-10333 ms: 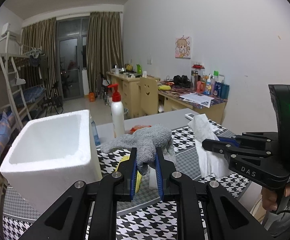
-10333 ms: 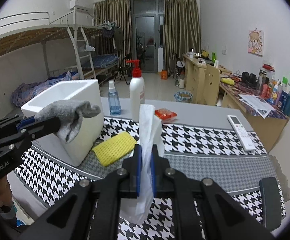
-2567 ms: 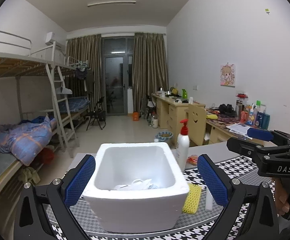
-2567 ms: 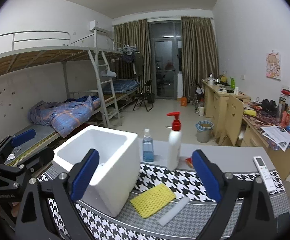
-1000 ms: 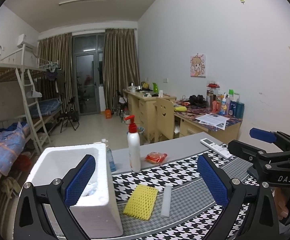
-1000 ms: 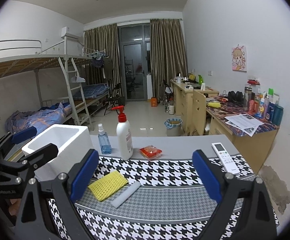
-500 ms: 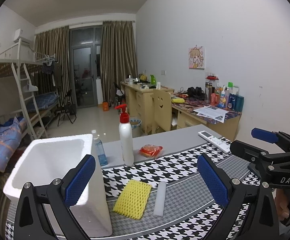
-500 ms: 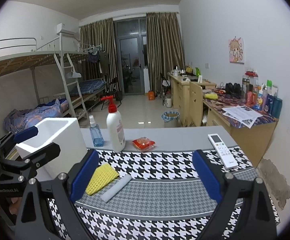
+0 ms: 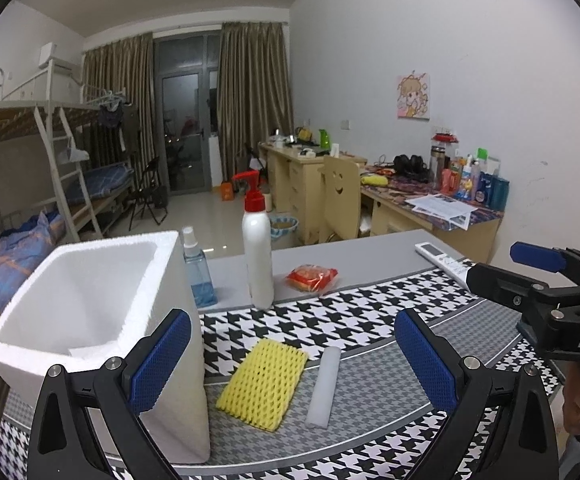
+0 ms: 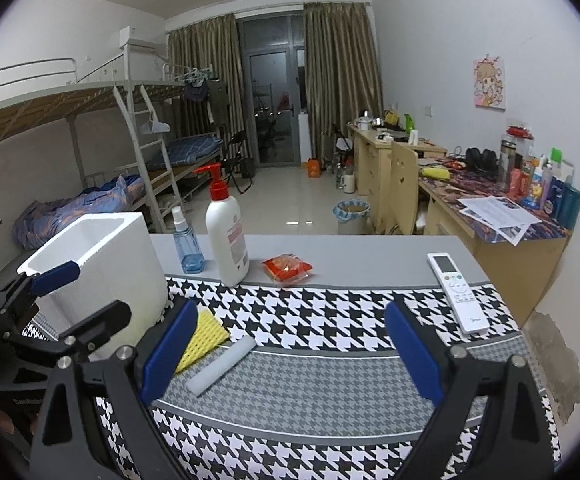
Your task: Organize soft objects
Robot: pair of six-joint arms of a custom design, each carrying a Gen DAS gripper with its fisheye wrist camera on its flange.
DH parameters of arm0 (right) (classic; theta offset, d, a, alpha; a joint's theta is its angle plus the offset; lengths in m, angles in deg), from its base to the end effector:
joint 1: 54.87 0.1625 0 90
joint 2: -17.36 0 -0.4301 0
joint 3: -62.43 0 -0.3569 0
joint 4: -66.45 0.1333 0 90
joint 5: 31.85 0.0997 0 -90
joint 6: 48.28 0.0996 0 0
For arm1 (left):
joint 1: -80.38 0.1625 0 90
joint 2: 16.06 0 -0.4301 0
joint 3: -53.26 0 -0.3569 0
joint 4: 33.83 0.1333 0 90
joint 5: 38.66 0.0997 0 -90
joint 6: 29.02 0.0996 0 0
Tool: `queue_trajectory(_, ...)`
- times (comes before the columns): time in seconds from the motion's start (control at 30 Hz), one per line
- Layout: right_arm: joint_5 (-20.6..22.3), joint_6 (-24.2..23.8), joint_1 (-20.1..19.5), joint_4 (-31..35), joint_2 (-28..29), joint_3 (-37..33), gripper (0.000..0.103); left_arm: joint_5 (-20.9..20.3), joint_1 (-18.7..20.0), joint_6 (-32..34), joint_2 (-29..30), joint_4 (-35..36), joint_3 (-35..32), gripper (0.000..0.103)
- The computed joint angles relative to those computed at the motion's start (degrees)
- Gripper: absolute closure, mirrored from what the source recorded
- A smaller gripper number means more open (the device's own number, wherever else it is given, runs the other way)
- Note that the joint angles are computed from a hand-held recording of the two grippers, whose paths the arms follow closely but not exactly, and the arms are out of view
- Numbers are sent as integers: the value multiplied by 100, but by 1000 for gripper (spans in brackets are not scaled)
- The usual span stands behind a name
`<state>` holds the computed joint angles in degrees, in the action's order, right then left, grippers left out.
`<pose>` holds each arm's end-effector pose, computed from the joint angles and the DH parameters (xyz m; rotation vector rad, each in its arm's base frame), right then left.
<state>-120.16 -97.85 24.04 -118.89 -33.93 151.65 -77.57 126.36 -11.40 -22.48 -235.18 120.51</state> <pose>0.0013 -0.7014 0.3091 0.8129 -2.2700 1.1576 -0.3439 -0.6592 -0.0639 0.6931 2.1191 -1.2365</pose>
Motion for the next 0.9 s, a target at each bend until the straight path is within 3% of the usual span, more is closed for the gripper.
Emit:
queue_trajectory(0.4, -73, -80, -15, 577, 214, -434, 6, 265, 105, -254, 244, 478, -373, 1)
queue_trajectory(0.9, -25, 151, -119, 743, 263, -650, 6, -122, 144, -284, 368, 1070, -713, 1)
